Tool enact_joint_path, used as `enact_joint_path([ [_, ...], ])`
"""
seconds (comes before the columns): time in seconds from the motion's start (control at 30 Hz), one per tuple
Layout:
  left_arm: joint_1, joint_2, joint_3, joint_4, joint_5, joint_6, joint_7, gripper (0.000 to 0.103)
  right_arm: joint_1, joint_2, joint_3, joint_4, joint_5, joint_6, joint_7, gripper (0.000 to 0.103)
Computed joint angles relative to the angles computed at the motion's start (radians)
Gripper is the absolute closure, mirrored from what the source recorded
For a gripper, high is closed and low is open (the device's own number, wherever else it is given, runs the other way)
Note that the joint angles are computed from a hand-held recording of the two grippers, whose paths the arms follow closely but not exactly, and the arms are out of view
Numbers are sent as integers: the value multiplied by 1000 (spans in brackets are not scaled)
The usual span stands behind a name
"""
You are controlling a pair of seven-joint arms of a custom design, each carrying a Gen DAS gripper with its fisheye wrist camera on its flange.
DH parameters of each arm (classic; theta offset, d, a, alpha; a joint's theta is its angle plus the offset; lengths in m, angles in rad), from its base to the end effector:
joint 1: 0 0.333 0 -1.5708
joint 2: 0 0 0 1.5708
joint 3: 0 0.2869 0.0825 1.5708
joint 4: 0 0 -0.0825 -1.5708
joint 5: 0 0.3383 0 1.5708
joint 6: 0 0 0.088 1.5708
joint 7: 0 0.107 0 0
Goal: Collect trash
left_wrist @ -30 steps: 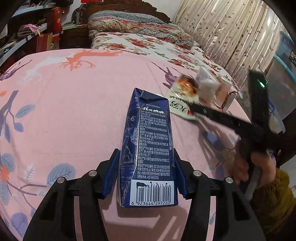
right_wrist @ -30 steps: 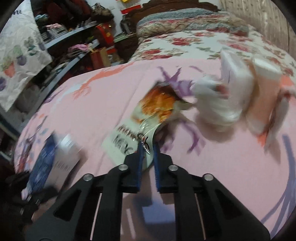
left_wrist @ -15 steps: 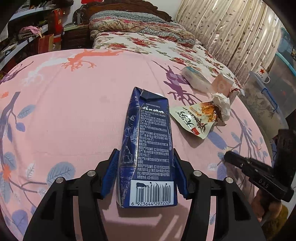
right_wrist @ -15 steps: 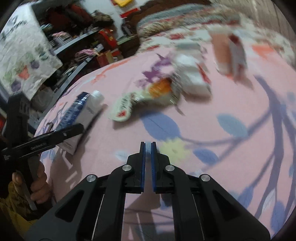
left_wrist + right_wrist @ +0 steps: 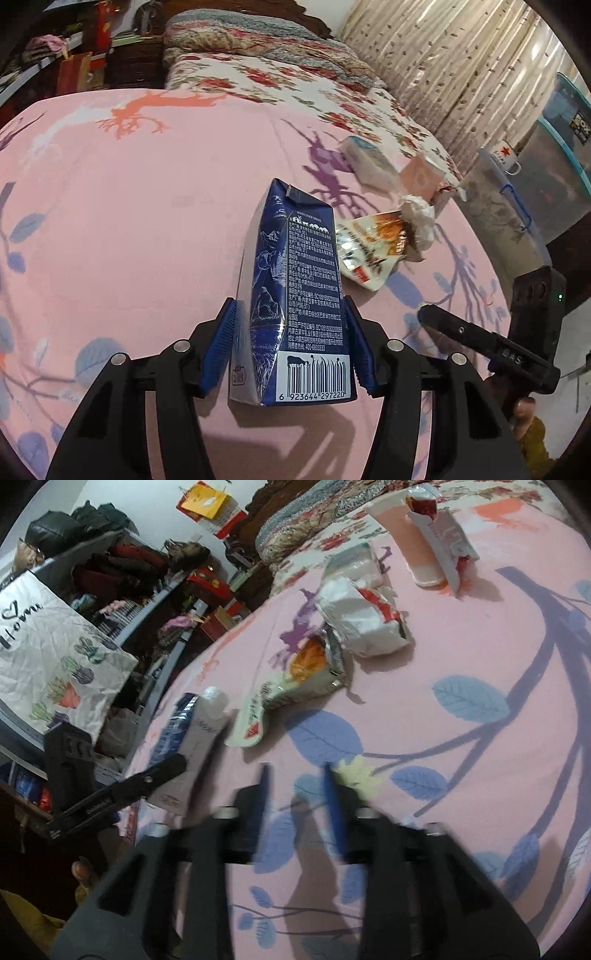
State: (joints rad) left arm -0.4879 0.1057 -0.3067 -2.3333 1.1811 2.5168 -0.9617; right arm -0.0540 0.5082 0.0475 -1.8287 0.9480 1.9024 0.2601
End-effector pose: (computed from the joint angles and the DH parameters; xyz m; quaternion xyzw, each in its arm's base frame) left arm 0.3345 -0.3525 0.3040 -0.8692 0.3652 -0.2808 0.1797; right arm 0.5691 0.0536 0.2577 -0.8243 0.3511 0.2422 0.3724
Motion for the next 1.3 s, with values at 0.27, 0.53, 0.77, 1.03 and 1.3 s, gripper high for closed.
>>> enact_joint_path([
  [0.27,33,76,44,92,95,81,77,50,27,16,8,43,23,26,79,40],
  [0.53,44,134,86,122,170,231,9,51,46,110,59,155,67,82,181,46],
  [0.77,37,128,91,113,287,252,-156,50,30,154,95,189,99,-31,210,55],
  [1.03,55,117,78,97,426,268,-313,51,20,281,111,336,99,-105,396,88],
  [1.3,67,23,46,14,422,207,-355,51,70,141,98,187,36,39,251,97],
])
